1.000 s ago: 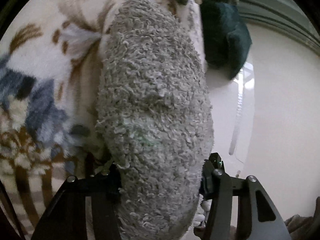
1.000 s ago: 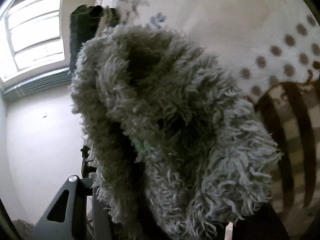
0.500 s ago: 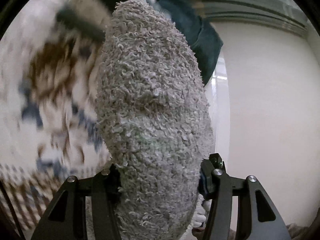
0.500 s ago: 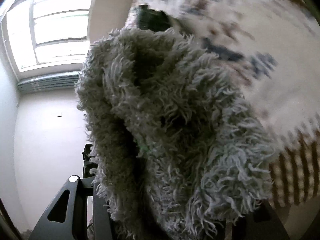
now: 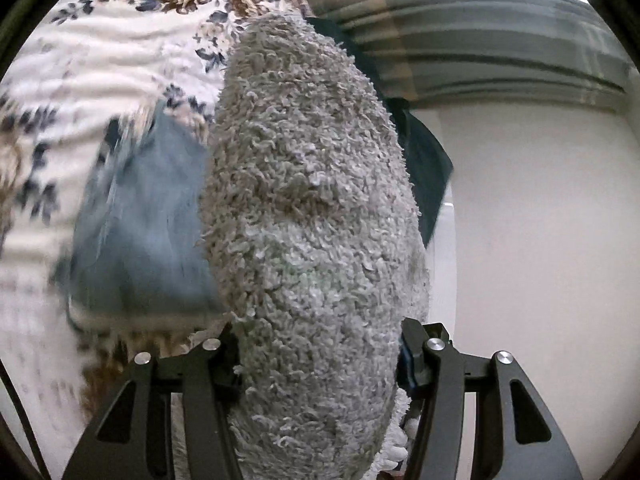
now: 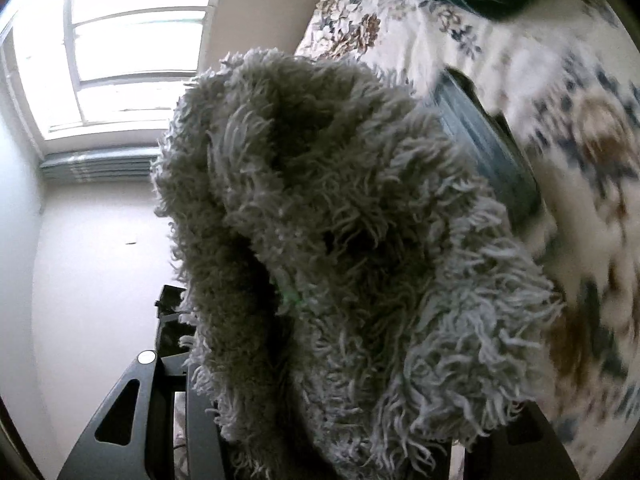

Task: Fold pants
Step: 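Carry the grey pants bundle with both grippers onto the folded clothes stack, then open both grippers and release the grey pants onto the stack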

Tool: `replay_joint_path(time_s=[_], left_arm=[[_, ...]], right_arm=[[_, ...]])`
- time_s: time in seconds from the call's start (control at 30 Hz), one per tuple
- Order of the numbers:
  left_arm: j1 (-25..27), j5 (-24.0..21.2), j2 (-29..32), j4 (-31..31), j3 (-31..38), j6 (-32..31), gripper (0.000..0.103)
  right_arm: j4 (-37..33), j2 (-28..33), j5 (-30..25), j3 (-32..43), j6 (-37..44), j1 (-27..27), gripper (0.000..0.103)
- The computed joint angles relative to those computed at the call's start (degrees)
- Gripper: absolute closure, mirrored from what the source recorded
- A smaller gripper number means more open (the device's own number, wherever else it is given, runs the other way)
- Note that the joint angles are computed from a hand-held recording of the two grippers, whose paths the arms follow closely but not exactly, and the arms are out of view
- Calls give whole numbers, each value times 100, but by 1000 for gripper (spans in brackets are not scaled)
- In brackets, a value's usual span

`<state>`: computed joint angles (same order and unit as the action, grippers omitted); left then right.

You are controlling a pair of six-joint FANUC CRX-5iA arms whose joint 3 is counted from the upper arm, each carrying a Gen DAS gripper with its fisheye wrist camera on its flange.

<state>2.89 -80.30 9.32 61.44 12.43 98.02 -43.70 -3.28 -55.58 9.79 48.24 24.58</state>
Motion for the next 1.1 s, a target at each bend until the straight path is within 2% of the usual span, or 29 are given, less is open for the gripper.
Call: replay_joint_path(time_s=[0.07, 0.17, 0.23, 0.3, 0.37, 0.43, 0.47, 0.53, 0.6, 0.63, 0.7, 0.77, 0.87, 0.93, 1.0, 1.1], left_arm=[[-19, 27, 419, -87, 258, 107, 51], [-25, 64, 914, -319, 377, 316, 51], [17, 164, 961, -442, 78, 413, 51], [103, 349, 785, -408, -578, 339, 50], [111, 469, 604, -235, -1105, 28, 48], [97, 449, 521, -210, -1154, -12, 46], [107, 330, 536, -345, -982, 70, 45], [113, 155, 539, -667, -610, 180, 45], [54, -258, 751, -1394, 360, 489, 44], [-8, -477, 816, -1868, 890, 600, 41], [-164, -589, 841, -2626, 1521, 661, 14], [-358, -879, 749, -3519, 2125, 621, 7], [-769, -1386, 824, -4592, 2977, 574, 5], [-1011, -1643, 910, -5071, 3442, 560, 5], [-1261, -1900, 964, -5620, 3841, 526, 5], [-1495, -2168, 994, -6057, 4188, 467, 5]], right_arm=[[-120, 663, -281, 579, 91, -239, 53], [-24, 1303, -759, 1107, -23, -432, 53], [39, 1641, -893, 1275, -149, -523, 53], [-13, 1635, -684, 962, -268, -601, 53], [-79, 1577, -700, 778, -273, -634, 53], [-111, 1618, -760, 772, -194, -647, 52], [-112, 1603, -791, 786, -185, -647, 47], [117, 1615, -1027, 931, -256, -567, 30], [580, 1795, -1543, 1400, -265, -410, 14], [825, 1783, -1834, 1571, -321, -287, 11], [1822, 2009, -2497, 2188, -387, 139, 9], [2609, 2134, -2916, 2577, -352, 533, 9], [3948, 2286, -3544, 3078, -347, 1207, 7], [4924, 2362, -3808, 3267, -319, 1679, 7], [5516, 2459, -4178, 3617, -331, 1954, 7], [6106, 2642, -4751, 4226, -326, 2297, 7]])
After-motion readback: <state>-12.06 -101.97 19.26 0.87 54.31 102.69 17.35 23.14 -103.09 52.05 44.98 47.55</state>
